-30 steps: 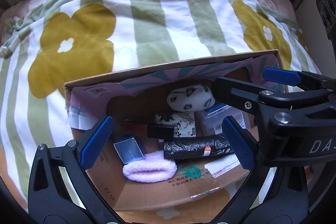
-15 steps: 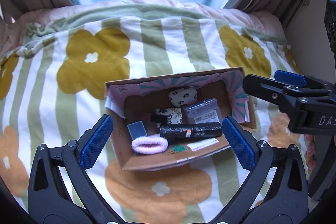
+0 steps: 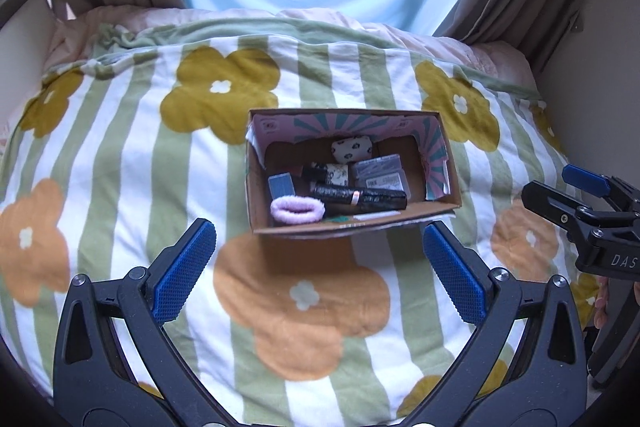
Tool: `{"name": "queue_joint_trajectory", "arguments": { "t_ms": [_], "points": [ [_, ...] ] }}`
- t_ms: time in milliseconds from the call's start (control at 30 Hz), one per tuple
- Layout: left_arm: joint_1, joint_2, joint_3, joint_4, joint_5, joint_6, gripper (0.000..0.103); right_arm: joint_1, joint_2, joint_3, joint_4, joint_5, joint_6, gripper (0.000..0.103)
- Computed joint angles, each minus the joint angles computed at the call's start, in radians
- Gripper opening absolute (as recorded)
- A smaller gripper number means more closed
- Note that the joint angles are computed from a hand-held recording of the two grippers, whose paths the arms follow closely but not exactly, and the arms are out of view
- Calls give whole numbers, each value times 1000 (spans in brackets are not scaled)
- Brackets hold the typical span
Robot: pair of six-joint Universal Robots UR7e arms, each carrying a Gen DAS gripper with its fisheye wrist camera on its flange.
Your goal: Organize objects
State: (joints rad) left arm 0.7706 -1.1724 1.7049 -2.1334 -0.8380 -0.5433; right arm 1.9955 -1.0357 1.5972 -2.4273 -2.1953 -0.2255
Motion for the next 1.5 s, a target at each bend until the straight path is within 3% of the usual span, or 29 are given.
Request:
{"name": "queue_joint_trajectory", "arguments": {
  "t_ms": [300, 1500],
  "points": [
    [-32, -62, 79, 16, 3, -60, 103, -3, -64, 103, -35, -27, 35, 102],
    [-37, -60, 69, 8, 13, -58, 103, 8, -68, 103, -51, -33, 39, 102]
  ]
}}
